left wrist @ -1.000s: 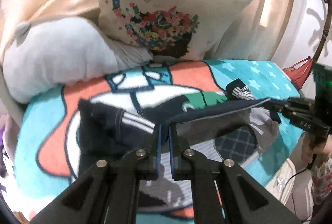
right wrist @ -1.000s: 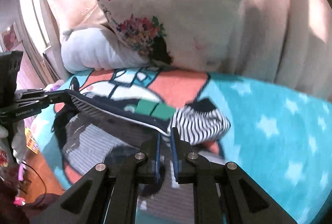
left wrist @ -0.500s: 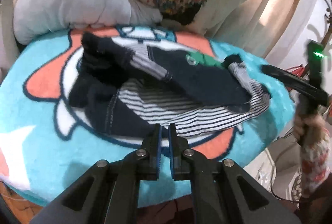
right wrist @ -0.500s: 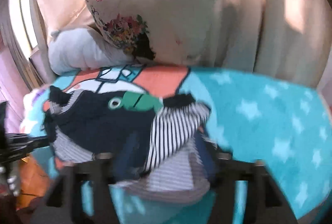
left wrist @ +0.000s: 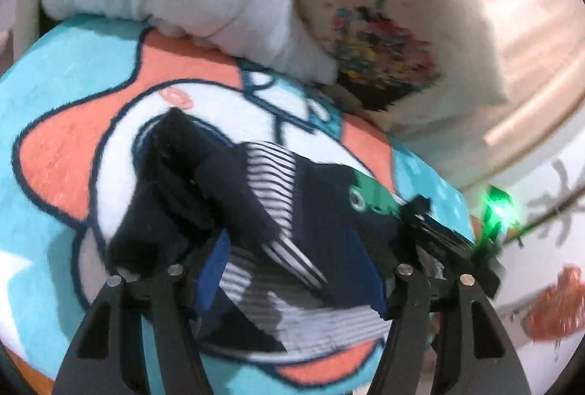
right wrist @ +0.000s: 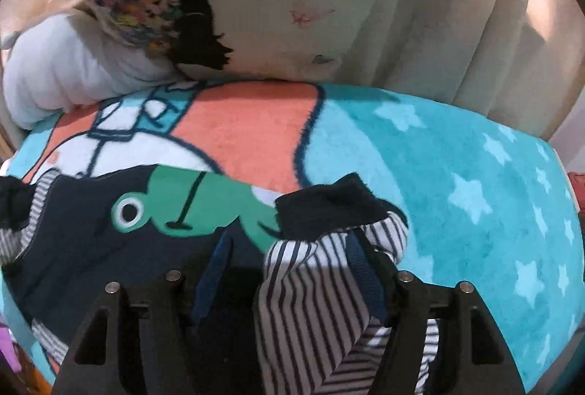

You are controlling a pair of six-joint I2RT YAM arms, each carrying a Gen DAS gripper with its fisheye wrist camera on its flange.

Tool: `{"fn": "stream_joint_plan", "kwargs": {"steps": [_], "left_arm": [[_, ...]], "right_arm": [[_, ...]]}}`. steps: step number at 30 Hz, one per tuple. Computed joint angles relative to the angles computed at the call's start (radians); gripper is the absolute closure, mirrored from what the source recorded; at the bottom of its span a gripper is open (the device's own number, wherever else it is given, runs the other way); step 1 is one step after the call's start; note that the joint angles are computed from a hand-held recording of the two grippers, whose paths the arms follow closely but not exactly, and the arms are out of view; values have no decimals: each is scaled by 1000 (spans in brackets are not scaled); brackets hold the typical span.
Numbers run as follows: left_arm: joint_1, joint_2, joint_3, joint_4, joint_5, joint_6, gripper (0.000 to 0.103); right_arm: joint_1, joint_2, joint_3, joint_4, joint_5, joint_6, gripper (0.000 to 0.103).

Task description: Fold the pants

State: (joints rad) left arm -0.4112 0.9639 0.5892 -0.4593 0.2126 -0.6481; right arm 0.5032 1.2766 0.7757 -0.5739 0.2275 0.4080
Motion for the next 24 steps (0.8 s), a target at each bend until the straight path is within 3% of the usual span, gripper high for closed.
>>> {"fn": "stream_joint_plan", "kwargs": {"steps": [1,3,10,17,21,24], "left_arm": [[5,16,-3,13,3,-12,70],[32,53,-4,20,32,-18,97],[92,-147,-60,-56,87,-19,97],[34,-367,-88,-208,27,-44,97],[21,-424,-150,-244,11,-58,97],[28,-420,-192,-233,9,-60,97]], "right_arm": [[-2,16,7,1,12,-1,88],[-26,13,2,6,-10,2,91],[-108,-250,-68,-28,-109,13,93],[-267,-570,-130,-186,-308,13,93],[-450,-706,-208,-279,-421,-46,93],[-754,-737,-271,-350,-636,-196,93]]}}
